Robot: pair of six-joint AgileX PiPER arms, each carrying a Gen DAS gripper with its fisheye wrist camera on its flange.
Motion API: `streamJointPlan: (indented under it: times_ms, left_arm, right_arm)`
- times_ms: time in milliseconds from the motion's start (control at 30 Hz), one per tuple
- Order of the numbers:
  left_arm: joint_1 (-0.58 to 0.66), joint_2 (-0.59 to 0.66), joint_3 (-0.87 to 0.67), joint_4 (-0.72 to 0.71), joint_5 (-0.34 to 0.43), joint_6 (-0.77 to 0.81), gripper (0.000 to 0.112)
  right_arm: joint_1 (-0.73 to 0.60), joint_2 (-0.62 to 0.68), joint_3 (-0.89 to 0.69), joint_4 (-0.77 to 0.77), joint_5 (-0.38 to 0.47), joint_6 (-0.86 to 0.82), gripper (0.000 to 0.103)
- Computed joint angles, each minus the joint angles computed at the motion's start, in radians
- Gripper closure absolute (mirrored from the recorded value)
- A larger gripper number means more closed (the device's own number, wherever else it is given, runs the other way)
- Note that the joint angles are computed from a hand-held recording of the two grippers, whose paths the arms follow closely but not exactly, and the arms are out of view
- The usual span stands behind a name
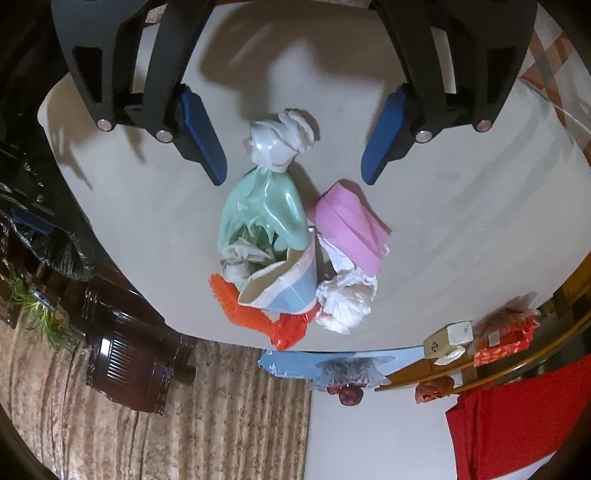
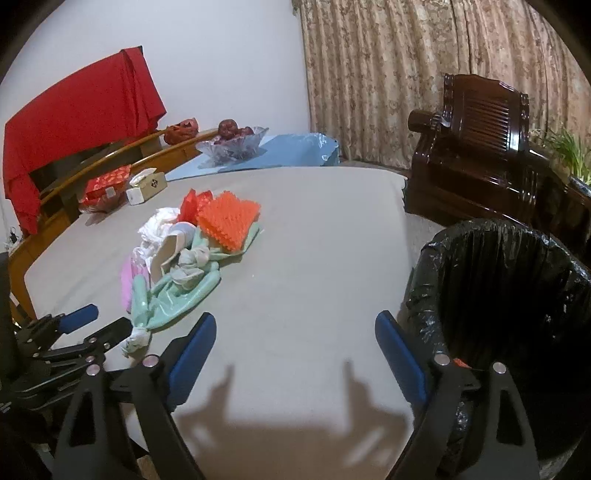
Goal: Collect trash
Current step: 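Return to the table and grasp the pale green glove with the left gripper, then grasp the second green glove with the right gripper while the left gripper holds its glove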
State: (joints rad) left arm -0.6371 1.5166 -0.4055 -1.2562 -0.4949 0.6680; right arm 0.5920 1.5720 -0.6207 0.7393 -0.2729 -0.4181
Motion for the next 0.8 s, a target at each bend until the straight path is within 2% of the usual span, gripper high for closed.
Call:
streamJointPlan:
  times_ms: [167, 300, 433, 500, 667, 800]
  left_arm:
    - [0.062, 0.102, -0.052, 0.138, 0.042, -0.09, 0.051]
    - [0.099, 0.17, -0.104, 0.216, 0.078, -0.148, 0.054]
    - [0.094, 0.212, -0.154, 0.207, 0.091, -0.126, 0.054]
    - [0.077, 0.232, -0.172, 0.166, 0.074, -0.082, 0.054]
    - [0.053, 0.223, -0.171, 0.112, 0.054, -0.053, 0.079]
    - [0.015, 0.186, -0.151, 0.082, 0.057, -0.048, 0.089]
  right_arm:
    - [-0.002, 0.028, -0.016, -0.014, 0.006, 0.009, 0.017]
    - [-0.007, 0.045, -0.028, -0.009, 0.011, 0.0, 0.017]
    - [-0.017, 0.056, -0.035, -0.018, 0.018, 0.004, 0.017]
    - [-0.019, 0.059, -0.037, -0.016, 0.02, 0.002, 0.017]
    - [-0.024, 0.056, -0.035, -0.011, 0.018, -0.005, 0.018]
    - [-0.026, 0.047, -0.03, -0.003, 0.018, -0.011, 0.019]
